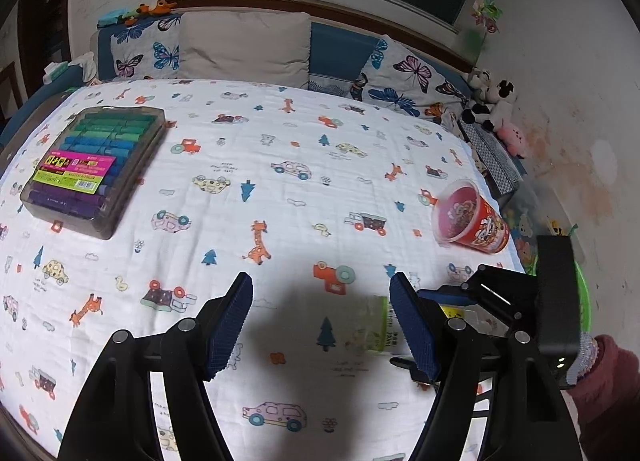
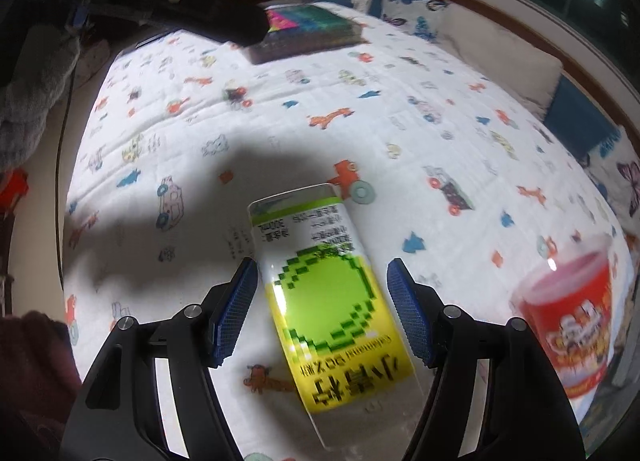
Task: Collect trash
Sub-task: 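Grasp the yellow-green drink bottle with the right tool and lift it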
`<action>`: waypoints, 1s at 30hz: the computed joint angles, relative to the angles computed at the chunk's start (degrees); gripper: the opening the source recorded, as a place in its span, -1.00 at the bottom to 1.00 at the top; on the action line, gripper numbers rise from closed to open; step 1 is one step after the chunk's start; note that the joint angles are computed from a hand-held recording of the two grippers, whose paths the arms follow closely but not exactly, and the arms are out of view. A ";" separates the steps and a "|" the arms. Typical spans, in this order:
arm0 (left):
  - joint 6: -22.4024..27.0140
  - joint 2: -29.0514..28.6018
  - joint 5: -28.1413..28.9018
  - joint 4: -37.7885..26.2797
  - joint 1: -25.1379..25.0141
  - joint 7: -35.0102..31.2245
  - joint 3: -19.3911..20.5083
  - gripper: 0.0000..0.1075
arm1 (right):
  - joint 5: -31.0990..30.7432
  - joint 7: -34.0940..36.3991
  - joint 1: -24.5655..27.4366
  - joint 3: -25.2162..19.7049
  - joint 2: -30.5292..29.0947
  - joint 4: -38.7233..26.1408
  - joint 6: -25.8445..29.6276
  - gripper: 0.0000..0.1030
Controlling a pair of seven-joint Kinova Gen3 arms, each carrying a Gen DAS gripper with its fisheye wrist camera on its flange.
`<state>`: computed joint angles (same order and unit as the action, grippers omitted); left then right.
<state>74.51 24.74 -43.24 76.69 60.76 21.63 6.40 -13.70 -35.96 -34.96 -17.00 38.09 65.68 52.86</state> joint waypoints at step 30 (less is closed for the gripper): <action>-7.42 10.11 0.60 -15.22 -1.69 -17.37 -4.45 0.18 | -21.56 0.74 20.11 -5.18 -17.33 23.29 -18.87 0.13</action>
<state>67.08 34.85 -42.64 61.47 59.08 4.26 1.94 -35.26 -35.22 -14.85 -22.19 20.76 88.98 33.99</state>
